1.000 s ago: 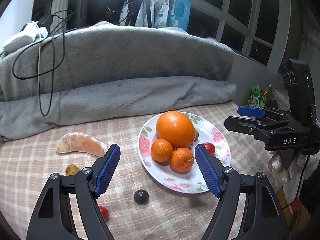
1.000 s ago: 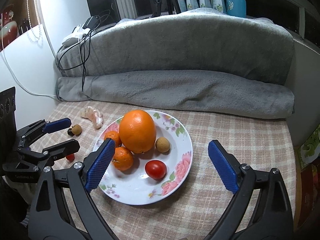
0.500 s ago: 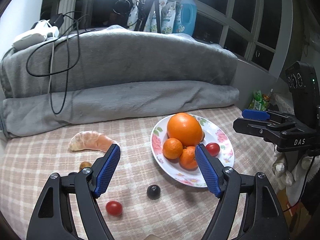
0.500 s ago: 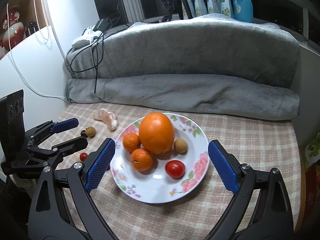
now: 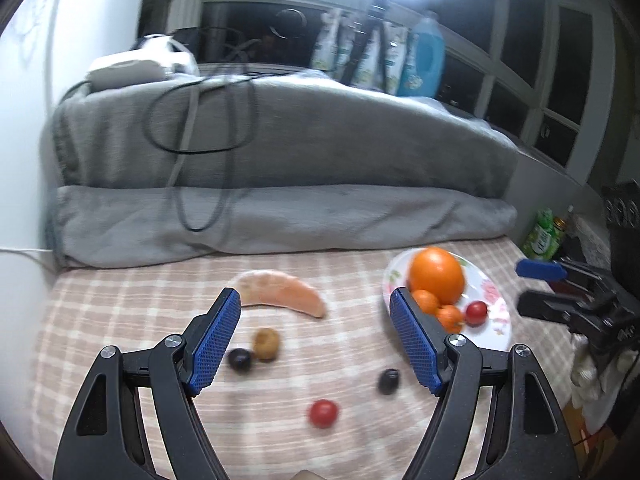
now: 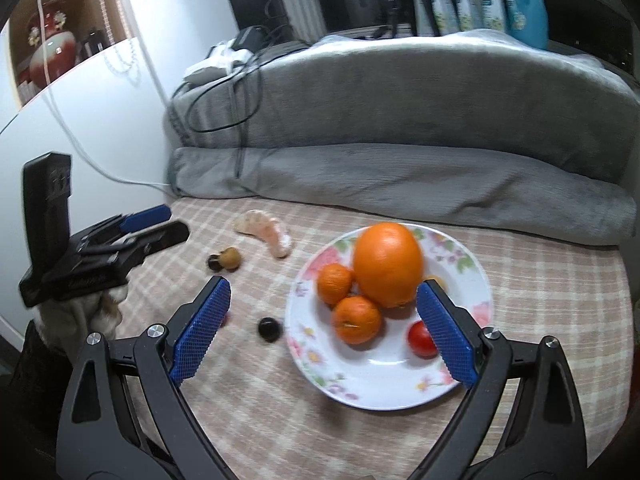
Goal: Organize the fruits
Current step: 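Withdraw both grippers from the plate toward the loose fruit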
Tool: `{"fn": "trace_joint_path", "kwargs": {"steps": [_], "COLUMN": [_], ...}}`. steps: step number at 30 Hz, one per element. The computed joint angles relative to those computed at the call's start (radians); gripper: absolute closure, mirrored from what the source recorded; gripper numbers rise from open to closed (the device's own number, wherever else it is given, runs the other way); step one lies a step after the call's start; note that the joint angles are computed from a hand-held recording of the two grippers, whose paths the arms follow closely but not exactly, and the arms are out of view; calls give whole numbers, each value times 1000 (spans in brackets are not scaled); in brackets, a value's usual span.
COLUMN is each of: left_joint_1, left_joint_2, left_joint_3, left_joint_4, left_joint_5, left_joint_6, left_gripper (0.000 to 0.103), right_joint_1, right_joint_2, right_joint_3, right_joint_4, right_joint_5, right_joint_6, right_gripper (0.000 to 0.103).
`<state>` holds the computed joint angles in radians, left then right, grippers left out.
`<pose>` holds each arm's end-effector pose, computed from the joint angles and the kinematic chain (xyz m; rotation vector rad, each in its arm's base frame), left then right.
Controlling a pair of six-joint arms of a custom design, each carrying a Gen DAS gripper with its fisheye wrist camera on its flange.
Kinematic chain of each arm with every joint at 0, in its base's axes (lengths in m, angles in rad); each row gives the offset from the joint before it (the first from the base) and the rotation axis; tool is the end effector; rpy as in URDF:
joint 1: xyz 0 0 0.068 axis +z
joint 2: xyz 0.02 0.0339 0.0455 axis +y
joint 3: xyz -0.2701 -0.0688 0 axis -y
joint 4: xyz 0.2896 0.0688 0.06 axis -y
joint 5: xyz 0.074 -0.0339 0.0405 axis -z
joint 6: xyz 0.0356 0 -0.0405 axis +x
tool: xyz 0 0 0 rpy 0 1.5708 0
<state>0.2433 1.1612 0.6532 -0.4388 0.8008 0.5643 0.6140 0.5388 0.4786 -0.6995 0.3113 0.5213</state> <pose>0.2511 0.0360 0.1926 0.6514 2.1347 -0.5805 0.1363 0.0827 0.2203 0.0480 2.2956 0.2257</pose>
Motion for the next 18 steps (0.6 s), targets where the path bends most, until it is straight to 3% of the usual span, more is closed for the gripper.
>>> {"fn": "trace_joint_path", "kwargs": {"steps": [9,14,18], "left_joint_1": [99,131,139], "left_joint_2": [160,223,280], "left_joint_3": [84,116,142], "left_joint_4": [31,28,-11], "left_joint_5": [0,7,10], "left_joint_6": [20,40,95], "left_gripper": [26,26,43], "right_joint_1": [137,164,178], "right_joint_2": [182,299,399], "right_joint_3": [26,43,57], "right_joint_4": [131,204,261], "right_joint_5": [10,-21,-49], "right_joint_6": [12,8,-2], "right_gripper": [8,19,30]}}
